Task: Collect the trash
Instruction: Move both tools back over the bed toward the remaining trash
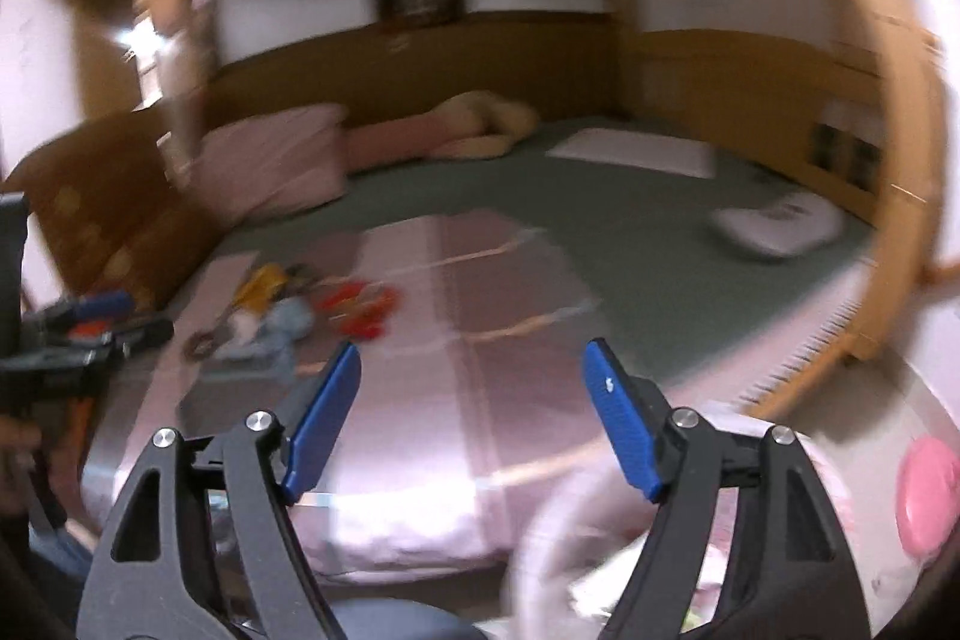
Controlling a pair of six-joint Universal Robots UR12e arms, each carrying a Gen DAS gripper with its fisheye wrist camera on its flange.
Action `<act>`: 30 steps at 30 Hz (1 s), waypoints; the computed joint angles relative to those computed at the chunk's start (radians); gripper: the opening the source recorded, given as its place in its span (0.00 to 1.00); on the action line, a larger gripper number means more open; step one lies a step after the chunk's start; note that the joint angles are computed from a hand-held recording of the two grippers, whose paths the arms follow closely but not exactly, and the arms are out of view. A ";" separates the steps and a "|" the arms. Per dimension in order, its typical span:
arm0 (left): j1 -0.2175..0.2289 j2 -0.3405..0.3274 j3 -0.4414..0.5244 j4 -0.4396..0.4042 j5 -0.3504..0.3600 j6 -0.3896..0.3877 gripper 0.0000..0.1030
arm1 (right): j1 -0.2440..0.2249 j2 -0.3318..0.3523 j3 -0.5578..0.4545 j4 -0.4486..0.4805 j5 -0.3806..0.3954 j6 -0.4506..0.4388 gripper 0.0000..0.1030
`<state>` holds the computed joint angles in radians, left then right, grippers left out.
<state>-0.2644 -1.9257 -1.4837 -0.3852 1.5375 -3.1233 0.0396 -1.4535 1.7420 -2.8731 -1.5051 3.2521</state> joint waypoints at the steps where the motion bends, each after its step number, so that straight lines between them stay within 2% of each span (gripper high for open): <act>1: 0.022 0.013 -0.027 0.019 0.041 -0.021 0.97 | 0.022 0.036 -0.039 0.005 0.021 -0.011 0.73; 3: 0.053 0.027 -0.066 0.048 0.099 -0.062 0.97 | 0.051 0.079 -0.094 0.019 0.042 -0.016 0.73; 4: 0.067 0.033 -0.079 0.049 0.105 -0.084 0.97 | 0.065 0.105 -0.123 0.019 0.055 -0.019 0.73; 7: 0.115 0.051 -0.113 0.010 0.051 -0.172 0.97 | 0.106 0.177 -0.208 0.040 0.060 -0.029 0.73; 9: 0.124 0.052 -0.110 -0.021 0.041 -0.185 0.97 | 0.126 0.202 -0.229 0.047 0.042 -0.028 0.73; 11: 0.123 0.064 -0.133 0.010 0.041 -0.169 0.97 | 0.137 0.210 -0.219 0.038 0.018 -0.048 0.73; 14: 0.121 0.058 -0.129 0.017 0.030 -0.155 0.97 | 0.140 0.211 -0.217 0.122 0.023 -0.079 0.73; 17: 0.113 0.057 -0.129 0.025 0.003 -0.150 0.97 | 0.141 0.205 -0.203 0.087 0.007 -0.094 0.73; 21: 0.101 0.051 -0.124 0.030 0.010 -0.124 0.97 | 0.132 0.207 -0.206 0.116 0.030 -0.070 0.73; 30: 0.100 0.046 -0.120 0.006 0.008 -0.126 0.97 | 0.134 0.204 -0.202 0.109 0.038 -0.080 0.73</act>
<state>-0.1641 -1.8796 -1.6037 -0.3791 1.5460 -3.2498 0.1731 -1.2495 1.5399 -2.7645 -1.4676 3.1717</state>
